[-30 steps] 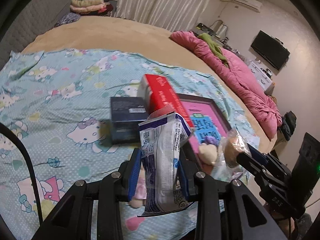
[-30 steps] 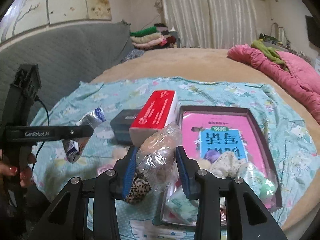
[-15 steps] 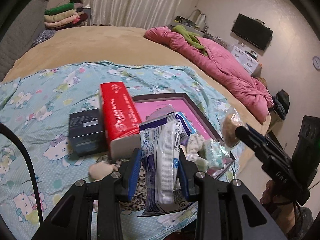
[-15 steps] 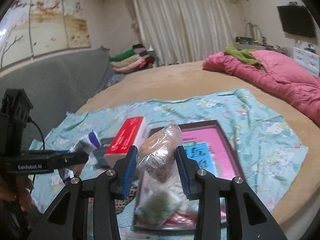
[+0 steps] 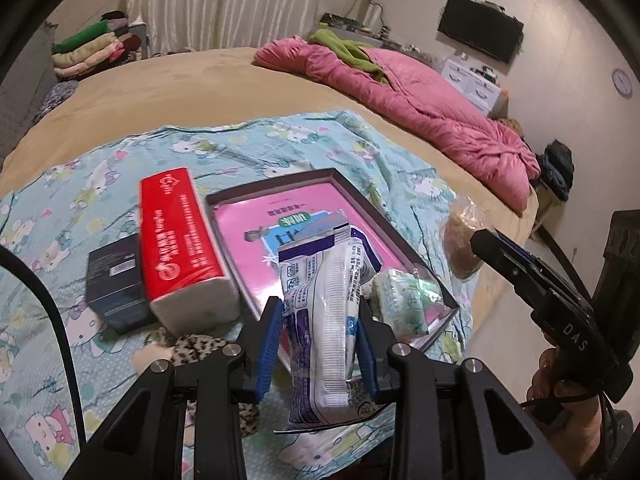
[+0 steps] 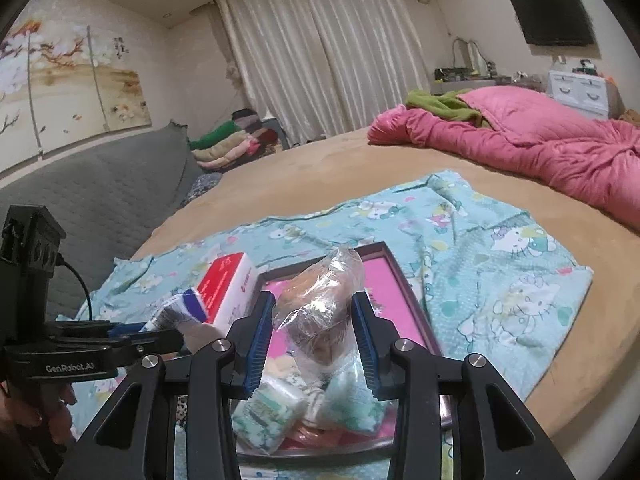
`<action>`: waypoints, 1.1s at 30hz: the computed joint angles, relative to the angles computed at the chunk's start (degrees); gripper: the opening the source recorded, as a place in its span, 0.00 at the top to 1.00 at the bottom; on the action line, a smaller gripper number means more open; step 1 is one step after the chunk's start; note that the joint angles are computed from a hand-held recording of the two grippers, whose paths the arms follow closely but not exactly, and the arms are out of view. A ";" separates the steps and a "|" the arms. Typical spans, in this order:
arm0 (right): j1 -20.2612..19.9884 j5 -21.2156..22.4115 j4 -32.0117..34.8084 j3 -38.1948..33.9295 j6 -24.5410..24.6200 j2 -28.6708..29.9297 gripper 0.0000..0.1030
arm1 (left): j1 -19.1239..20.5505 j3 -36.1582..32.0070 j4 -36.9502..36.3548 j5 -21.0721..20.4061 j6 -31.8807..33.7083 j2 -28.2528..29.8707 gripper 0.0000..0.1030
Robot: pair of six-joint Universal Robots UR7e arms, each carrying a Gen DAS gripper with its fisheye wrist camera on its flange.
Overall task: Organize soft objects
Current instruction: 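Lift the wrapped pack and clear bag over the pink book box, then lower both held items into the book box and open both tools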
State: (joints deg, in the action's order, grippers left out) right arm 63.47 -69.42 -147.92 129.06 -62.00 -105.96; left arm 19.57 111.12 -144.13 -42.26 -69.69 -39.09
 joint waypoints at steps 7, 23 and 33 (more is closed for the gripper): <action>-0.76 -1.02 -1.49 -0.71 1.80 1.14 0.61 | 2.80 -3.95 1.08 -1.88 3.21 3.60 0.66; -2.42 -5.29 -3.41 -3.48 6.72 4.82 0.61 | 6.62 -11.35 2.24 -5.31 10.72 9.76 0.66; 0.06 -6.51 0.58 -1.92 2.30 5.24 0.60 | 8.21 -9.72 0.44 -6.00 9.49 9.41 0.66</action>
State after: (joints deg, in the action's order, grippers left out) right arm 63.53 -75.93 -147.34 127.14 -59.70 -100.72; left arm 27.79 101.40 -143.69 -48.26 -60.20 -29.68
